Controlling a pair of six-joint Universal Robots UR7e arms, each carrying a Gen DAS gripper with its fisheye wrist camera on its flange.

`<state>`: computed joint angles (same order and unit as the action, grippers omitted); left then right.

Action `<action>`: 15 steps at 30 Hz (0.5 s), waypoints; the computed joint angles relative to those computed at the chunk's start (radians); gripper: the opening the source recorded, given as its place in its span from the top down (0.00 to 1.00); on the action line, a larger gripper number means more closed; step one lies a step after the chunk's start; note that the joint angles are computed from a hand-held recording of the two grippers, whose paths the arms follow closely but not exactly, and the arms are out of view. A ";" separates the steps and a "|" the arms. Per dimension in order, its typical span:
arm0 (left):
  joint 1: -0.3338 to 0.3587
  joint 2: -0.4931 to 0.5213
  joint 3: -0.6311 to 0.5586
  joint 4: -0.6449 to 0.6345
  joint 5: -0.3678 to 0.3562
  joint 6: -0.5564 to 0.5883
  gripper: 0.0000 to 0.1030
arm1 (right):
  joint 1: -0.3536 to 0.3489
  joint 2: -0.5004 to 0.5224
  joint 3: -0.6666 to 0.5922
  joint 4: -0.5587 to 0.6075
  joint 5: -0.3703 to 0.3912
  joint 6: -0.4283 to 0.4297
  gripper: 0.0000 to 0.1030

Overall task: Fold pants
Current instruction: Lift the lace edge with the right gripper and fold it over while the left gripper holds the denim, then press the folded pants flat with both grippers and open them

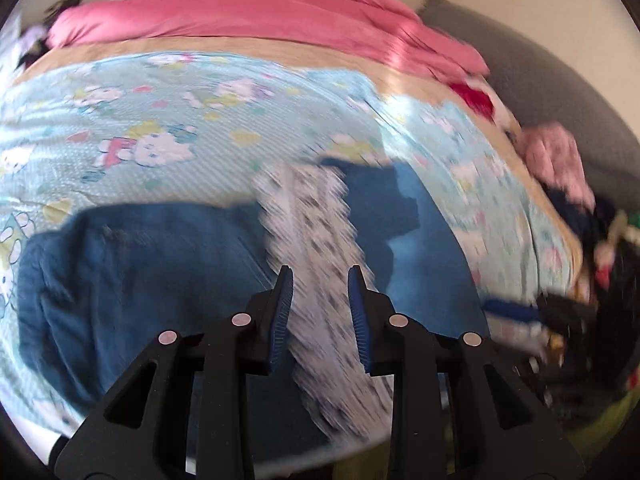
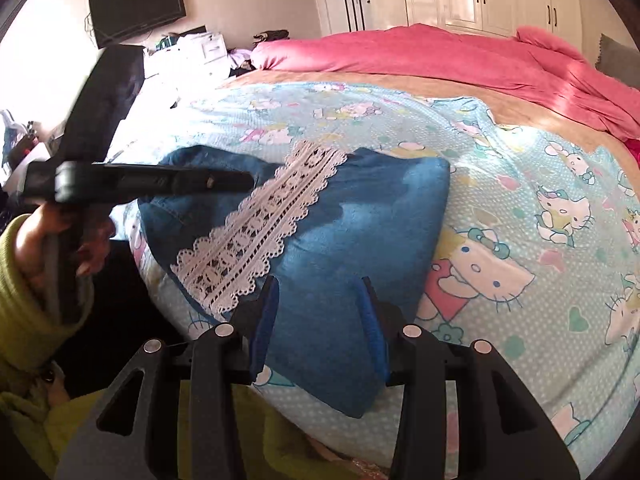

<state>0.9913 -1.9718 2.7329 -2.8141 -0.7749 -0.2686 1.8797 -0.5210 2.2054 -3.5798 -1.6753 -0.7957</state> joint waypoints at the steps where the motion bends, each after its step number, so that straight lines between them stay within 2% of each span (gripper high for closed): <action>1: -0.016 0.002 0.006 0.039 0.005 -0.009 0.85 | 0.004 0.000 0.002 0.006 -0.012 0.002 0.62; 4: -0.063 0.019 0.034 0.131 0.060 -0.045 0.88 | 0.013 0.018 -0.015 0.028 -0.091 0.014 0.62; 6: -0.060 0.038 0.048 0.134 0.071 -0.040 0.87 | -0.001 0.033 -0.022 0.029 -0.134 0.017 0.64; 8: -0.018 0.040 0.052 0.070 0.030 -0.011 0.88 | -0.023 0.031 -0.018 0.038 -0.124 0.019 0.64; 10: -0.011 0.018 0.046 0.086 0.023 -0.020 0.89 | -0.032 0.027 -0.011 0.035 -0.112 0.020 0.64; 12: -0.049 -0.023 0.051 0.141 0.046 -0.054 0.88 | -0.024 0.018 -0.014 0.052 -0.113 0.021 0.62; 15: -0.132 -0.113 0.064 0.245 0.076 -0.110 0.80 | -0.018 -0.023 0.004 0.031 -0.063 0.017 0.61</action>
